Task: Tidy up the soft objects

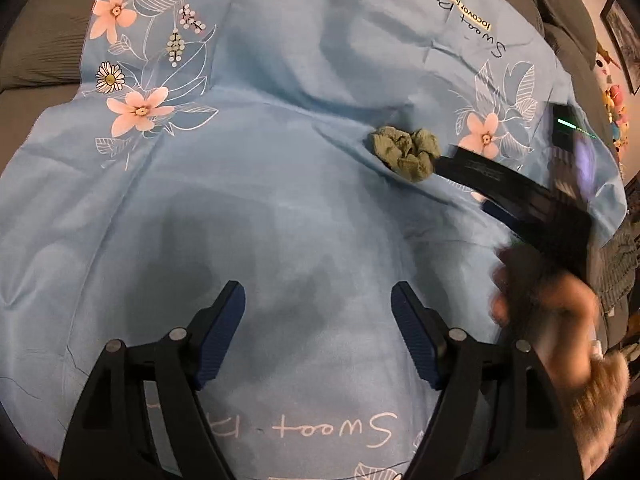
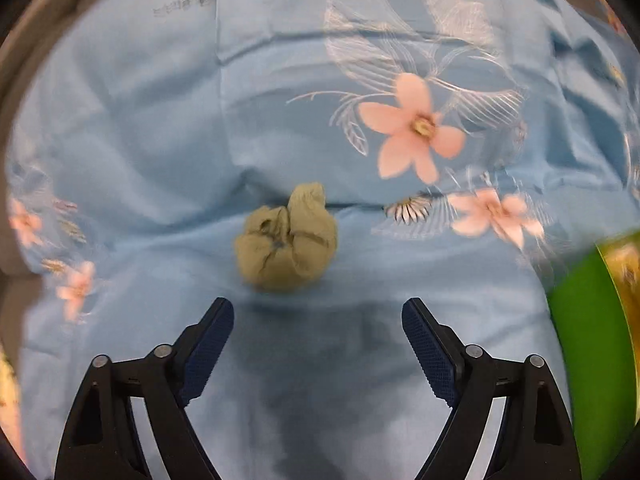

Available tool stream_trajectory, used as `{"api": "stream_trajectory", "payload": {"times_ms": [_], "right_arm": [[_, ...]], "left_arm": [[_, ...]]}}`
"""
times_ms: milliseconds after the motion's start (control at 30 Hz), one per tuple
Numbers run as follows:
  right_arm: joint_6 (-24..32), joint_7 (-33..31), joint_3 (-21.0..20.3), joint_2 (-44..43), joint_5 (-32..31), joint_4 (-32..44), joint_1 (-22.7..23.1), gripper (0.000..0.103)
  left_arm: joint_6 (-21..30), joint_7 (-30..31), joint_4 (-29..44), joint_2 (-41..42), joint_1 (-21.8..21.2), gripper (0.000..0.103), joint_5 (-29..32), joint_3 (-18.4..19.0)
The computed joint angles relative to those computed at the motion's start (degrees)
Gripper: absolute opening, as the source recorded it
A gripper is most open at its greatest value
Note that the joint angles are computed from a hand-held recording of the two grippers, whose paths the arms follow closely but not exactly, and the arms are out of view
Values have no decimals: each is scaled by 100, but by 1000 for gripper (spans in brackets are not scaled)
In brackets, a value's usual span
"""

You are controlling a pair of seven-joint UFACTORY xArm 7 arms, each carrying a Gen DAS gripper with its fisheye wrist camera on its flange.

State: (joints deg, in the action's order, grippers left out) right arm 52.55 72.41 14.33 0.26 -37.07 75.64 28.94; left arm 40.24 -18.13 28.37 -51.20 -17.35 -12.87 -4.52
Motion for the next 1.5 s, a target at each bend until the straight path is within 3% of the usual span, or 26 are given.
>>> {"api": "stream_trajectory", "payload": {"times_ms": [133, 233, 267, 300, 367, 400, 467, 567, 667, 800, 900, 1067, 1100, 1233, 1367, 1500], "right_arm": [[82, -131, -143, 730, -244, 641, 54, 87], [26, -224, -344, 1040, -285, 894, 180, 76], [-30, -278, -400, 1121, -277, 926, 208, 67], [-98, -325, -447, 1154, -259, 905, 233, 50], [-253, -265, -526, 1150, -229, 760, 271, 27], [-297, -217, -547, 1118, -176, 681, 278, 19], [-592, 43, -569, 855, -142, 341, 257, 14], [-961, 248, -457, 323, -97, -197, 180, 13], [-1470, 205, -251, -372, 361, -878, 28, 13], [-2390, -184, -177, -1344, 1459, -1914, -24, 13], [-2795, -633, -309, -1982, 2555, -2558, 221, 13], [-2570, -729, 159, -2856, 2952, -3056, 79, 13], [-2637, -766, 169, -3101, 3117, -3245, 99, 13], [-2812, -1043, 113, -3654, 3695, -3685, 171, 13], [-2399, -1162, 295, -3971, 3843, -3653, -91, 13], [-2246, -1172, 386, -4732, 3845, -3849, -395, 13]], "left_arm": [[-11, 46, 2, 0, 30, 75, -9, 91], [6, -4, 39, 75, 150, 75, 8, 110], [-11, 5, 36, 84, 172, 75, 23, 113], [-51, 37, 34, 113, 166, 75, 21, 127], [-51, 53, 50, 183, 172, 75, 28, 119], [-76, 21, 47, 214, 189, 75, 29, 89], [-94, -29, 45, 228, 183, 75, 26, 45], [-200, 31, 15, 199, 90, 75, 32, 11], [-252, 8, -6, 181, 41, 75, 103, -113], [-421, 33, -100, 97, -258, 73, -111, -26], [-561, 122, -148, -16, -493, 69, -200, -60], [-574, 243, -131, -49, -871, 40, -289, -154], [-595, 264, -133, -44, -983, 37, -359, -152], [-691, 459, -56, 86, -1322, 9, -488, -191], [-934, 594, 145, 294, -1570, 6, -548, -336], [-1193, 523, 535, 599, -1571, 6, -293, -732]]}}
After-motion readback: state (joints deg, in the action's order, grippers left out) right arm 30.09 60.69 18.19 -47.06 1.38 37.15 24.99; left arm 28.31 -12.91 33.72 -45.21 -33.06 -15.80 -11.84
